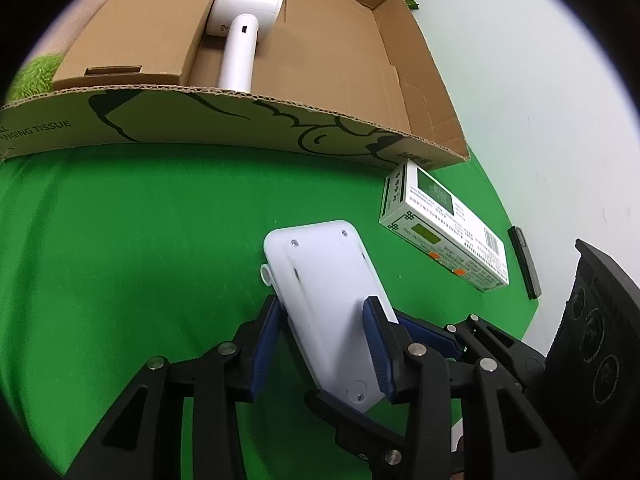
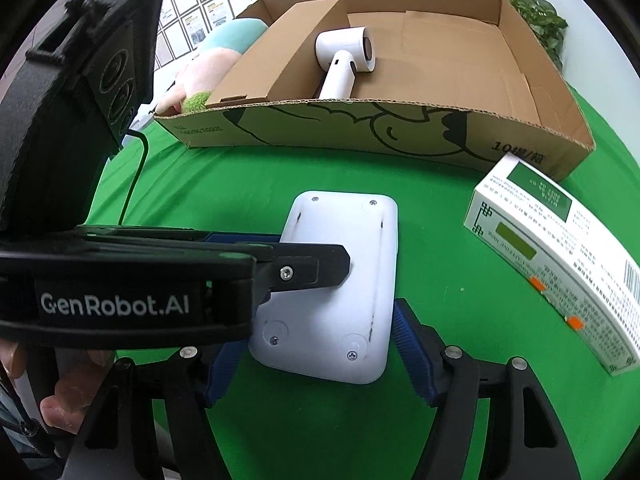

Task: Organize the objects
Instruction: 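Lift the white device with the right gripper over the tray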

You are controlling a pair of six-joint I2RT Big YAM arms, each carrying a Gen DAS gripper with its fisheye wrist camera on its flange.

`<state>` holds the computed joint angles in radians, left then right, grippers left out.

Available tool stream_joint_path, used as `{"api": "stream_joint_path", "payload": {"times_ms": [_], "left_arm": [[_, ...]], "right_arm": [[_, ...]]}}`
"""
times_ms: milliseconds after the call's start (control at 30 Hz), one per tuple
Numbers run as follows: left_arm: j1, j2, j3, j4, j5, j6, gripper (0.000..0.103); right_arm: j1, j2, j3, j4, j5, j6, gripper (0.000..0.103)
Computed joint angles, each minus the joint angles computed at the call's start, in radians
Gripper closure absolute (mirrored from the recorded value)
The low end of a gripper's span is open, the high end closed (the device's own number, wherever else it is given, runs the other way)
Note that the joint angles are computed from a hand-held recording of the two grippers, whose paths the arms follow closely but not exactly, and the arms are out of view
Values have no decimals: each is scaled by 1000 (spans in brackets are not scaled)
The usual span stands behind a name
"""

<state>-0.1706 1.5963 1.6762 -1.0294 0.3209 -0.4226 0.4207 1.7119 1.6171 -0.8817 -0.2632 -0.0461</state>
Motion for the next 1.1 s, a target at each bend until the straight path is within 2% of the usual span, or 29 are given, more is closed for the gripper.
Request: {"api": "stream_joint_path", "payload": {"times_ms": [300, 467, 800, 1000, 1100], "left_arm": [[-11, -36, 13, 10, -44, 31, 66], [-5, -55, 69, 23, -65, 63, 69], [9, -24, 244, 16, -92, 131, 70], [26, 43, 395, -37, -87, 166, 70], [35, 113, 518, -95, -81, 184, 70]], "right_arm": [[11, -55, -32, 48, 20, 34, 36], [16, -77, 9, 71, 51, 27, 36], [55, -31, 197, 69, 136, 18, 36], [58, 7, 308, 48, 157, 17, 36], [49, 51, 402, 0, 149, 20, 36]]}}
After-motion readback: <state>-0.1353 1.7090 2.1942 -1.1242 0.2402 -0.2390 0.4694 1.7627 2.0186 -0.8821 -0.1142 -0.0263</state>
